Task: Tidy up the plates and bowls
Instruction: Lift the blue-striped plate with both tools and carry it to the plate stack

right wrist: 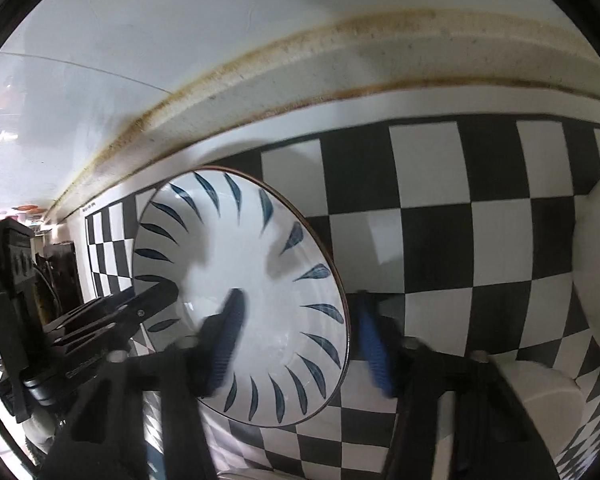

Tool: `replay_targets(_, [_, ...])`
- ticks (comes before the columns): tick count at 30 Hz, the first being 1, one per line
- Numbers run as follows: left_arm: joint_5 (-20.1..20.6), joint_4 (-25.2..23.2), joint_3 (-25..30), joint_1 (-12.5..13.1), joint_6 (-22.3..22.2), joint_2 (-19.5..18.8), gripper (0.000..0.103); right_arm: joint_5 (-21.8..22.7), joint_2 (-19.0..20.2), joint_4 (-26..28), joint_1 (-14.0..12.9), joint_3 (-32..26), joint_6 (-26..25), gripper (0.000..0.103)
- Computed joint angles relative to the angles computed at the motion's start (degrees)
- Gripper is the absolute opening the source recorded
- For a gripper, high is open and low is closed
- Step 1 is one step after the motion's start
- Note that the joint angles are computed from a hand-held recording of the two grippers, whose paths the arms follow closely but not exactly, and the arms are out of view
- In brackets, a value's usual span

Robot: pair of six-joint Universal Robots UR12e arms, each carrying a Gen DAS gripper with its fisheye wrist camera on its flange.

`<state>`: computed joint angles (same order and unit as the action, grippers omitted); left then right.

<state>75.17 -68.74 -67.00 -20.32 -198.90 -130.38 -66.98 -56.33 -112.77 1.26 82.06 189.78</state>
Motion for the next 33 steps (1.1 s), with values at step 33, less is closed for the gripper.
replay_targets(33, [6.3, 9.2, -7.4, -2.6, -1.0, 8.0, 0.024, 1.9, -9.2, -7.8, -0.7, 9.1, -2.3, 0.016])
